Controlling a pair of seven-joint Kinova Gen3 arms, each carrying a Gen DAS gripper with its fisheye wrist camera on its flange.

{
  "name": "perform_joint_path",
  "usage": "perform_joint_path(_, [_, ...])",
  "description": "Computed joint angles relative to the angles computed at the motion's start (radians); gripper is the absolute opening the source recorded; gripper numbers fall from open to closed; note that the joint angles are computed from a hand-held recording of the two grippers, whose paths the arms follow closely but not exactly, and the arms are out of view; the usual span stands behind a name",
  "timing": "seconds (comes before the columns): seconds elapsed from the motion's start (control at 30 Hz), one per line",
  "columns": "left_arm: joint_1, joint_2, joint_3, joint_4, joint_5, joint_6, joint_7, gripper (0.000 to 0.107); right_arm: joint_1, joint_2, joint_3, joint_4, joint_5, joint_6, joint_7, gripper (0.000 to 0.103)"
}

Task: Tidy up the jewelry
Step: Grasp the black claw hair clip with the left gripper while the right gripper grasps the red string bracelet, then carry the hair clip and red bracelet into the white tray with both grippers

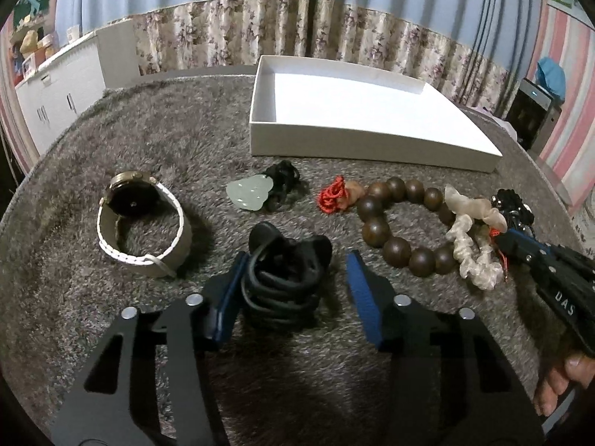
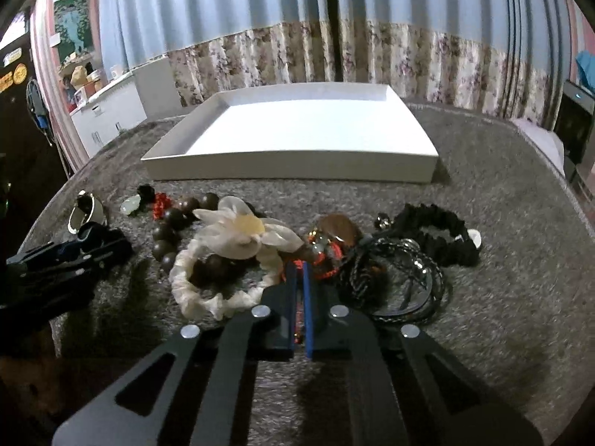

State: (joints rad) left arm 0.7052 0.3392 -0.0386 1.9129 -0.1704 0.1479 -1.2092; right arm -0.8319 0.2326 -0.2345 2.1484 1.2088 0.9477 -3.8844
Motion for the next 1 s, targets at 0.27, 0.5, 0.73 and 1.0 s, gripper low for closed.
perform_joint_path(0.27, [-0.039,0.001,0.037,0.005,0.018,-0.01,-0.022,0.036,-0.009,-0.006,-0.004,-0.002,0.002,0.018,-0.005,0.002])
perform_joint_path(0.5, [0.023,-0.022,-0.026,0.042,0.025,-0.068,-0.027,0.035,-0.027,-0.025,-0.022,0.024,0.03,0.06,-0.051,0.0])
perform_joint_path(0.73, [0.094,-0.062,-0.088,0.067,0.039,-0.091,-0.047,0.036,-0.07,-0.051,-0.057,0.036,0.045,0.178,-0.082,0.0])
perform_joint_path(1.0, [0.198,-0.09,-0.203,0.088,0.056,-0.108,-0.05,0.036,-0.009,-0.059,-0.048,0.021,-0.01,0.064,-0.03,0.026])
